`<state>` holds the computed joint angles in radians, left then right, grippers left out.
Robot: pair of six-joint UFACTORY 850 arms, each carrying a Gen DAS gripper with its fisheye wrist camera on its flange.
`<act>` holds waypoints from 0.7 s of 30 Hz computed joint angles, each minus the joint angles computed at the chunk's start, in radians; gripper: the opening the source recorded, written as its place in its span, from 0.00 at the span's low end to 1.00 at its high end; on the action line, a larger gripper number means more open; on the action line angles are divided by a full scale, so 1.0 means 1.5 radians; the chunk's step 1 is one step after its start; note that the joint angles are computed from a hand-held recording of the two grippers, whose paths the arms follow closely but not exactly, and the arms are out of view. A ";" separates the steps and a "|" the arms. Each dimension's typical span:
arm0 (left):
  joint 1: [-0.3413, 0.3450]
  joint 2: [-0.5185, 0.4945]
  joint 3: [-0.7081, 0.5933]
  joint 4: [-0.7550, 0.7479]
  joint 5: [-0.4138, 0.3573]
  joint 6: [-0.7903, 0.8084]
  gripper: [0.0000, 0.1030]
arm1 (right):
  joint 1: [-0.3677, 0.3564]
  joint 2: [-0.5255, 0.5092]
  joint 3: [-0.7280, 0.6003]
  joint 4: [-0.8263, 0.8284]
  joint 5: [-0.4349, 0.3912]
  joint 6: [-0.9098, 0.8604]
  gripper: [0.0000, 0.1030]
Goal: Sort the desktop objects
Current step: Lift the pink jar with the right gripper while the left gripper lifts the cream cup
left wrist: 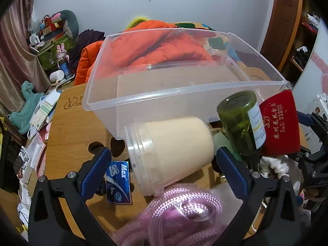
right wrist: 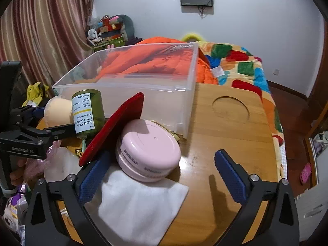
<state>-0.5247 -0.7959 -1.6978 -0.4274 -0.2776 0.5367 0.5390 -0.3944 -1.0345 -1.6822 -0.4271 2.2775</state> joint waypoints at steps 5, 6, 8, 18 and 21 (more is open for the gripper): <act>0.004 -0.009 -0.016 -0.016 -0.012 -0.003 1.00 | -0.013 -0.010 -0.009 -0.027 0.042 0.013 0.76; 0.004 -0.010 -0.018 -0.019 -0.013 -0.003 0.99 | -0.016 -0.012 -0.011 -0.029 0.046 0.013 0.74; 0.008 -0.013 -0.022 -0.054 -0.022 0.025 0.93 | -0.016 -0.016 -0.014 -0.036 0.054 0.023 0.70; 0.006 0.002 0.008 -0.183 0.004 0.168 0.74 | -0.005 -0.017 -0.016 -0.021 0.044 0.000 0.61; 0.007 0.008 0.023 -0.242 0.018 0.227 0.73 | -0.001 -0.013 -0.011 -0.020 0.037 0.008 0.61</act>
